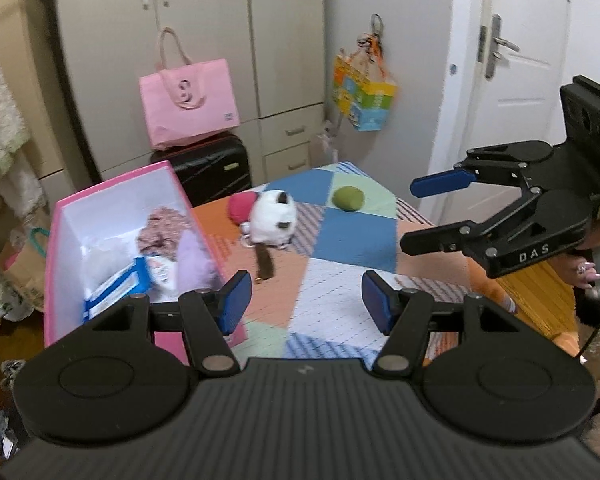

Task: Organize soft objects
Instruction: 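Move both grippers from the box toward the white cat plush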

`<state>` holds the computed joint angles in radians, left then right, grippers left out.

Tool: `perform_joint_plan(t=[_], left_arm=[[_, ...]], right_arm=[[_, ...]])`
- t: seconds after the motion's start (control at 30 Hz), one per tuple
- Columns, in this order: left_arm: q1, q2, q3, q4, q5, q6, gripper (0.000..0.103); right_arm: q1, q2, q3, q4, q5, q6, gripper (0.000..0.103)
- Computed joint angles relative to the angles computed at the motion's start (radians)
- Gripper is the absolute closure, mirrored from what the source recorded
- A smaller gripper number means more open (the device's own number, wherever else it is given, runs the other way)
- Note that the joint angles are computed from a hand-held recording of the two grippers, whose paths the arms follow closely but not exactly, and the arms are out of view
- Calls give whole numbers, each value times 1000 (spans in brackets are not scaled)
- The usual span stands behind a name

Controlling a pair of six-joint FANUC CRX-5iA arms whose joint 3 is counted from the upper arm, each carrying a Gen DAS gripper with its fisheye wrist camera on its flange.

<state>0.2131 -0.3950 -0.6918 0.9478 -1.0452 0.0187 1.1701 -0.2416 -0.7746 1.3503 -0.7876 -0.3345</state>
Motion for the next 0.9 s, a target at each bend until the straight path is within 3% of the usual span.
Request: perform_joint_plan(t=[0.23,0.4,0.63,0.9], left_arm=[[-119,66,23,-27,65,69,43],[-211,130,33,-33,180,113,43],[-289,256,101,-56,251,203,43],[-414,346,99,87,508,143,43]], right_arm=[[-52,-34,-73,31,64,-24,29],[-130,-8,-96,54,150,-2,29],[-329,52,-122,352,300,-121,29],[-616,157,-50,733,543,-342,29]])
